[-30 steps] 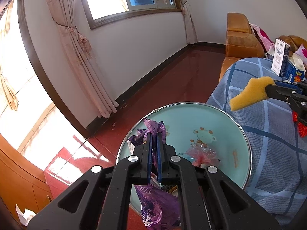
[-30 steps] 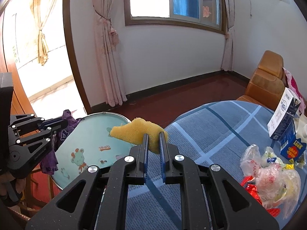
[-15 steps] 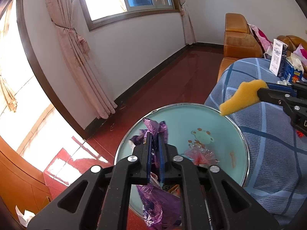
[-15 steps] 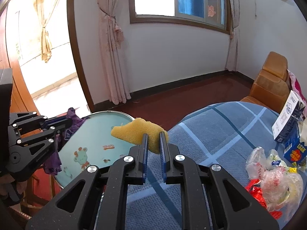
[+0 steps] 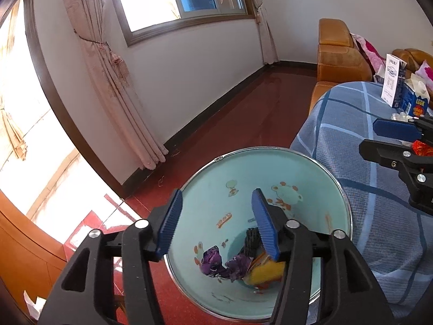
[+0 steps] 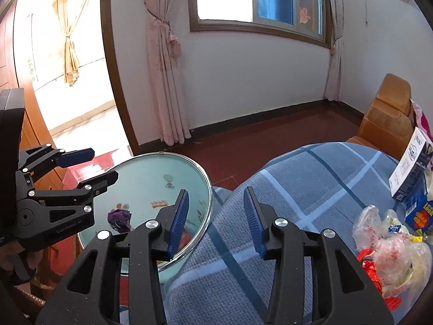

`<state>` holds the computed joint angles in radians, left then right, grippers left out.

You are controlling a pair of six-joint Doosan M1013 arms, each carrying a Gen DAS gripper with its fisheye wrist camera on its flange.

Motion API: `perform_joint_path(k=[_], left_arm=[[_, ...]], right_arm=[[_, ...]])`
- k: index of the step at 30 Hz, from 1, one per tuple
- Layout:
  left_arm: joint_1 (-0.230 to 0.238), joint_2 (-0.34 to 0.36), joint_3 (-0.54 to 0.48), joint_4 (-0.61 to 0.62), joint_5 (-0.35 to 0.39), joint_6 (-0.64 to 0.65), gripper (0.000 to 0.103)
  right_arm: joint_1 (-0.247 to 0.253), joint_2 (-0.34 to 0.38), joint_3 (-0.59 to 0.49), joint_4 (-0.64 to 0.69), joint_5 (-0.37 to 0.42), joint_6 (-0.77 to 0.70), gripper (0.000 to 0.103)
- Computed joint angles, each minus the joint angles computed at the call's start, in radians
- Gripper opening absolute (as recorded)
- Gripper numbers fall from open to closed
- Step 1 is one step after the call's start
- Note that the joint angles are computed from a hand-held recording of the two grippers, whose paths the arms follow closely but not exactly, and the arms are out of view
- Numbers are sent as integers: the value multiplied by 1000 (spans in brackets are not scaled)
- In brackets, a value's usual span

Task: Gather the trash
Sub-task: 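Move both open tools back over the table toward the remaining trash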

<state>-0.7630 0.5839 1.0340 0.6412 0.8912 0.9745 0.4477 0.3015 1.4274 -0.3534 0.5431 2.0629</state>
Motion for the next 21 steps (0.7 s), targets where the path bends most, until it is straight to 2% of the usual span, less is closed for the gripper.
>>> perform_joint_path(k=[5,7,10,15,21], left_arm=[[-3,5,-6,-2,9,9,59],[-6,6,-7,6,12,4,67],[-10,6,-8,1,7,13,68],[-24,11,-21,-26,-5,61,68],[-58,45,-74,-90,-10,156,68]], right_arm=[[0,-8,11,-30,3,33,46],[2,-16,20,-52,6,55,47],[2,-37,38,-102,16,108,48],[-11,-121,126,-233,43,288,48],[-44,-253,273,-418,132,566,52]])
